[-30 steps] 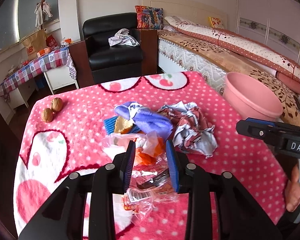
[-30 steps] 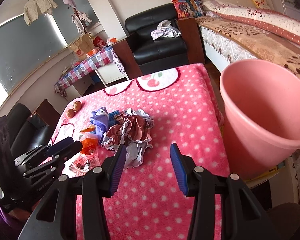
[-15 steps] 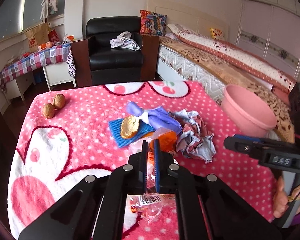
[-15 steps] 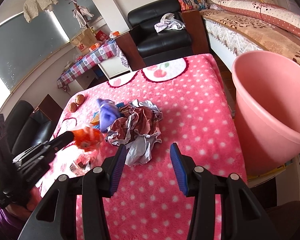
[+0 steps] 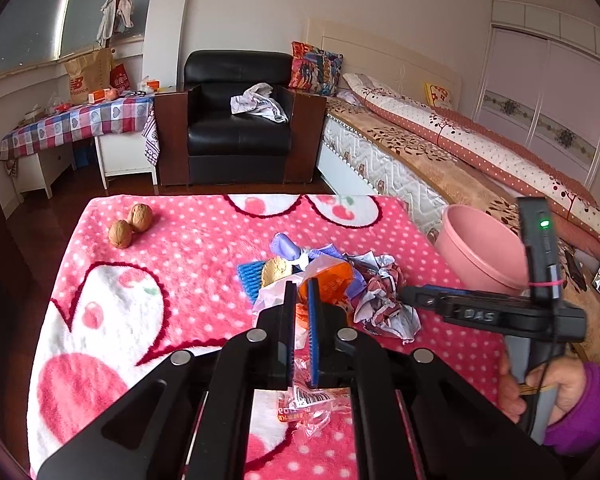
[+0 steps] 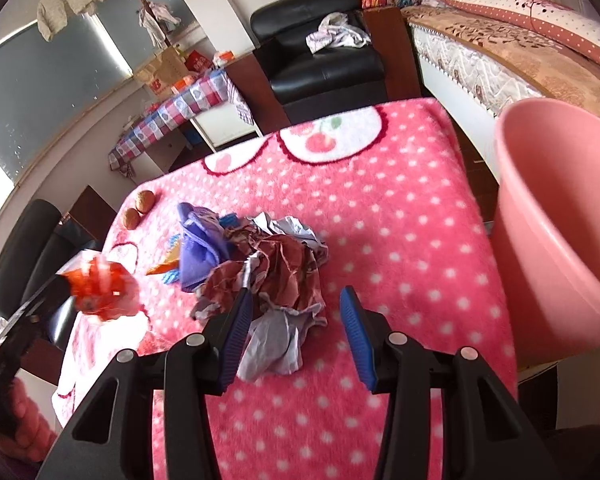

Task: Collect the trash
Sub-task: 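Grasp the orange plastic bag with the left tool while the right tool grasps crumpled red paper, then carry both items to the pink bucket and open the right tool to drop the paper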

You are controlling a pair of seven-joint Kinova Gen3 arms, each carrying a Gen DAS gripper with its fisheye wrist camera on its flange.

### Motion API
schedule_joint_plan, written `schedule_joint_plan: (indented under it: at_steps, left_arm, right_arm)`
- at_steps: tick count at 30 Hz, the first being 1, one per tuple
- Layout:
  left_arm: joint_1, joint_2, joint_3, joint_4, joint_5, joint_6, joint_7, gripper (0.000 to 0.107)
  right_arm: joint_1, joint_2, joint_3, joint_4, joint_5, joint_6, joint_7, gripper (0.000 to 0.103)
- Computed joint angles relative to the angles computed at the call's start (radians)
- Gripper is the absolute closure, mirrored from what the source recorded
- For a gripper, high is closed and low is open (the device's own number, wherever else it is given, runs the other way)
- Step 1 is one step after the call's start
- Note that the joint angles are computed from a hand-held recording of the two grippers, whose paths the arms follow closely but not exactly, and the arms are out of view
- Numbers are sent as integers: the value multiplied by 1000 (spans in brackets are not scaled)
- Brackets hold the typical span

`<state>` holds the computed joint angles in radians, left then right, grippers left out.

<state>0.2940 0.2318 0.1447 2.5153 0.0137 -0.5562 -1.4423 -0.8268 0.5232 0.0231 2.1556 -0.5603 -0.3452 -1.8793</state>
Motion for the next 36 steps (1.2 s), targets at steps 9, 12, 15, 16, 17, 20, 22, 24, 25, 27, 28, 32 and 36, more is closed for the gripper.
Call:
schedule_joint_plan:
  at_steps: [9,12,15,16,17,20,22,24,25,27,28,32,36]
  left_arm:
    - [-13,-5,0,-2,-7,5,19,103]
    - [-6,-11,-2,0,3,2,16,103]
    - [1,-19,-3,2,16,-2,12,103]
    - [5,-23,-3,3,23,-2,10,103]
    - [9,-28,-3,3,29,-1,7,103]
    - [23,-40,-3,4,51,1,-6,103]
    - [33,-49,-1,3,66,2,-12,103]
    - [40,-57,2,-1,75,5,-13,103]
    - [42,-61,4,-1,78,5,-12,103]
    - [51,-67,9,-7,85,9,-13,103]
    - [55,-70,12,-13,88,13,-13,103]
    - [89,-80,21,-33,125,25,-37,103]
    - [107,-79,37,-69,121,48,-28,103]
  right_arm:
    - [-27,-5,-10,31,2,-61,0,86]
    - [-44,-26,-16,62,-28,-98,22,88]
    - [-63,-52,-23,93,-73,-136,54,88]
    - [-71,-66,-28,109,-92,-157,63,88]
    - [-71,-75,-36,120,-105,-173,71,88]
    - [-77,-109,-58,160,-155,-225,102,88]
    - [-90,-131,-67,179,-210,-255,139,88]
    - [-98,-156,-81,201,-260,-292,166,88]
    - [-96,-165,-92,212,-276,-310,171,88]
    - [-91,-183,-110,226,-310,-334,194,88]
    - [-88,-190,-119,231,-327,-345,206,88]
    - [-87,-218,-159,264,-402,-405,241,88]
    - [-86,-240,-191,296,-465,-455,258,88]
